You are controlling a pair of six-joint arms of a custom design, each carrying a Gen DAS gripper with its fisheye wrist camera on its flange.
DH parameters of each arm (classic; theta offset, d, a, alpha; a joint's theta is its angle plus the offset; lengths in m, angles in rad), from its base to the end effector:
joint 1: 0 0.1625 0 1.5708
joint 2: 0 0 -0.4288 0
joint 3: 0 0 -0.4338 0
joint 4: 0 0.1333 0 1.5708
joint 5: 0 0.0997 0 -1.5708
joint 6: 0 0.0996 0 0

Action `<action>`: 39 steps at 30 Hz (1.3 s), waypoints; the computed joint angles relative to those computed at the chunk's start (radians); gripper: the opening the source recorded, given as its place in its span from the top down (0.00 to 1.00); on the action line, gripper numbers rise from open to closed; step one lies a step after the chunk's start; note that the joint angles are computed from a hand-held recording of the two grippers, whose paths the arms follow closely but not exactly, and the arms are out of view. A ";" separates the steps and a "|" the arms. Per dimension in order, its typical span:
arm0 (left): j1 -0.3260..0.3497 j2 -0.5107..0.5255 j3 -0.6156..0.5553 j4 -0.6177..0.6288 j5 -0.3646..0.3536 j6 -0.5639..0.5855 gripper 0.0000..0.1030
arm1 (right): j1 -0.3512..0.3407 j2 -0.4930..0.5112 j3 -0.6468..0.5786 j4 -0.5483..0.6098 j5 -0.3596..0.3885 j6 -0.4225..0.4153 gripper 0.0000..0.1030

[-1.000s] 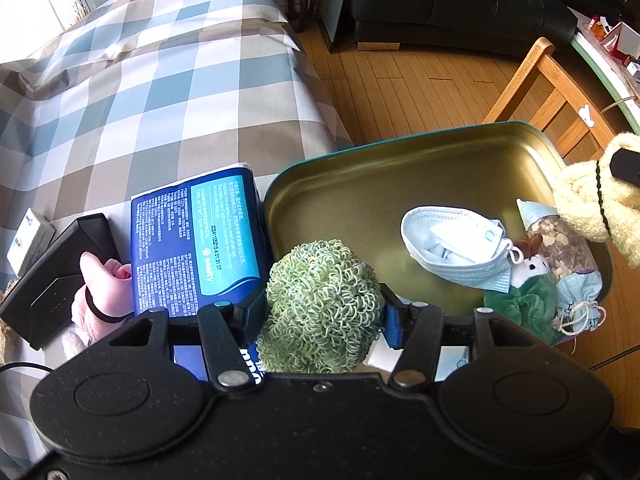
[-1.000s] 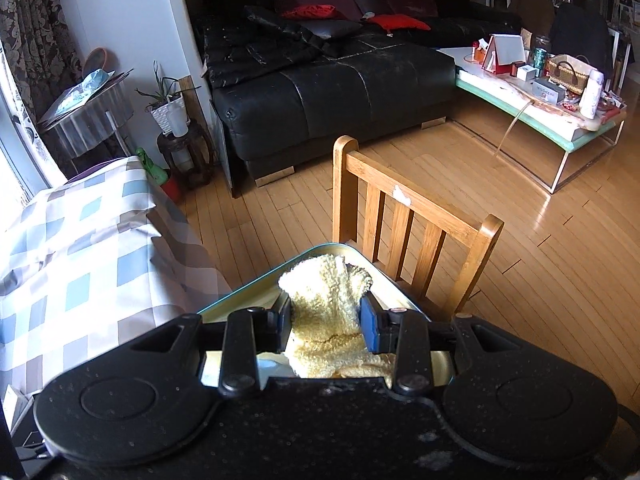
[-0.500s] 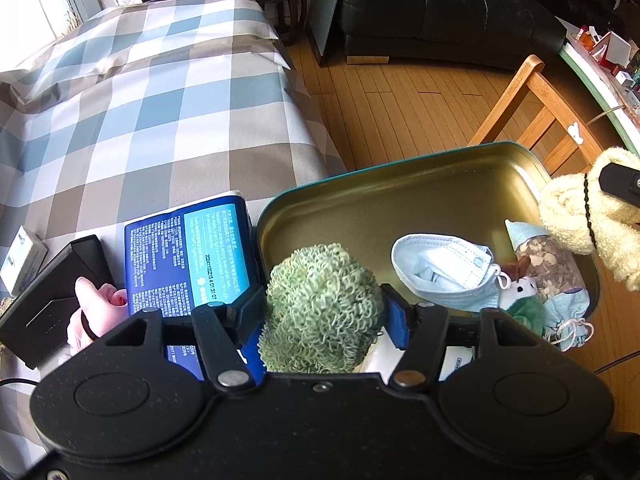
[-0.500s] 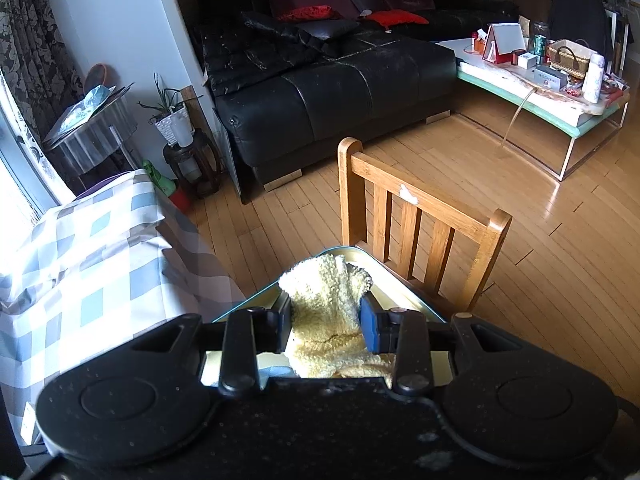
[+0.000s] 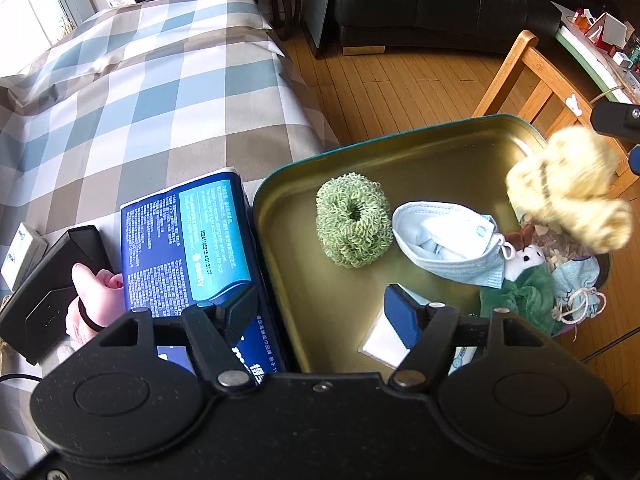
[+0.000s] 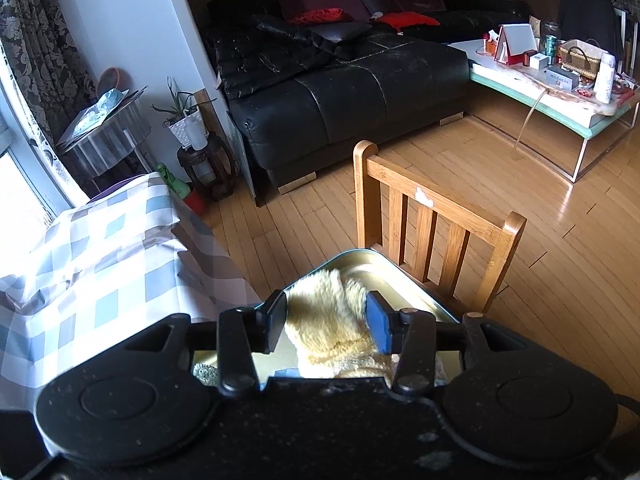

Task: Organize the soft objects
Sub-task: 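Carry the green ball and yellow toy over the gold tray and release both, then withdraw both open grippers from the tray back toward the bed items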

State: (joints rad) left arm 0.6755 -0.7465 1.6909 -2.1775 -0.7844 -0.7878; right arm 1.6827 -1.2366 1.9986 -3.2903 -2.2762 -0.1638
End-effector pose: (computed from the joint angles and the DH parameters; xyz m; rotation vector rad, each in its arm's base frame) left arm -0.3719 -0.5591 0.0028 0.2908 2.3268 -0.4578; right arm 0.1324 -0.5626 0.3060 -0.1136 -2.2284 1.1162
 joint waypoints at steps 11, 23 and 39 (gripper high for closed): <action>-0.010 -0.004 0.005 0.002 0.003 -0.004 0.36 | -0.001 -0.005 0.001 0.006 -0.010 0.010 0.56; -0.024 -0.019 0.014 0.019 0.012 -0.022 0.36 | -0.001 -0.006 0.000 0.030 -0.032 0.018 0.55; -0.052 -0.078 0.066 0.049 0.031 -0.071 0.36 | 0.007 0.010 0.000 0.033 -0.077 -0.016 0.53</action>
State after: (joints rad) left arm 0.6238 -0.8248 1.7567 -2.1289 -0.7533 -0.8584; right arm 1.6901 -1.2270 1.9987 -3.2577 -2.3534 -0.1794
